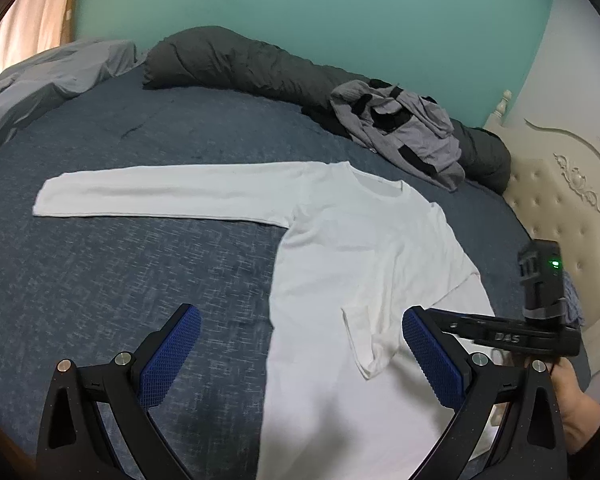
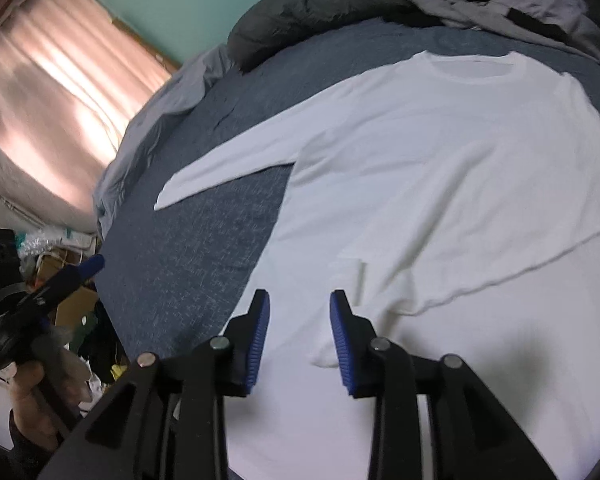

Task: Fold clothes
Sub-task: 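Lift the sleeve with the right gripper, fold it across the shirt body, release, then lower the left gripper onto the folded sleeve cuff and grasp it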

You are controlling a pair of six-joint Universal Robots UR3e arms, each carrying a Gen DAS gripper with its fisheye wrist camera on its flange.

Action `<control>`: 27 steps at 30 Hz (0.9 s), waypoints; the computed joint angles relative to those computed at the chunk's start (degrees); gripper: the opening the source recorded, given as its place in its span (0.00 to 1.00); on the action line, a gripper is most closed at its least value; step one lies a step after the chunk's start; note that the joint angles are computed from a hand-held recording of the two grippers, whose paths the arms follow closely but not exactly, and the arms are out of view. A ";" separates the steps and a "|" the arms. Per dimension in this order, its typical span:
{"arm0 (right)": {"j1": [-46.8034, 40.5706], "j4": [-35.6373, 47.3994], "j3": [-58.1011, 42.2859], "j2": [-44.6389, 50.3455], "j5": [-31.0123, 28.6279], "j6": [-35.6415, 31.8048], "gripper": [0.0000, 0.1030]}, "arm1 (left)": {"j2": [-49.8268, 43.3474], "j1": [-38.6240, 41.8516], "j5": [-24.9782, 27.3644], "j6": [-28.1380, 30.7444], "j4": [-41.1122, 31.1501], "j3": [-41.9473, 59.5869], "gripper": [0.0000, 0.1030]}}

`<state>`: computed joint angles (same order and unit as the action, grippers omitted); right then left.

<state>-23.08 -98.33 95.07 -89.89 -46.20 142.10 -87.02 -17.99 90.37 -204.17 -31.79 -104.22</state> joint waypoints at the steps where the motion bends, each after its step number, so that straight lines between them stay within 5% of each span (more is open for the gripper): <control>1: -2.03 0.14 1.14 -0.84 0.18 -0.57 0.30 | -1.30 -0.20 -0.18 0.26 -0.34 0.77 1.00; 14: -24.18 -6.95 17.68 -4.95 4.21 -4.22 0.30 | -22.95 -5.77 -2.25 2.89 0.71 14.73 1.00; 27: -28.50 -18.26 27.55 -6.06 7.97 -5.86 0.30 | -35.43 -7.28 -0.82 2.36 -5.14 28.60 1.00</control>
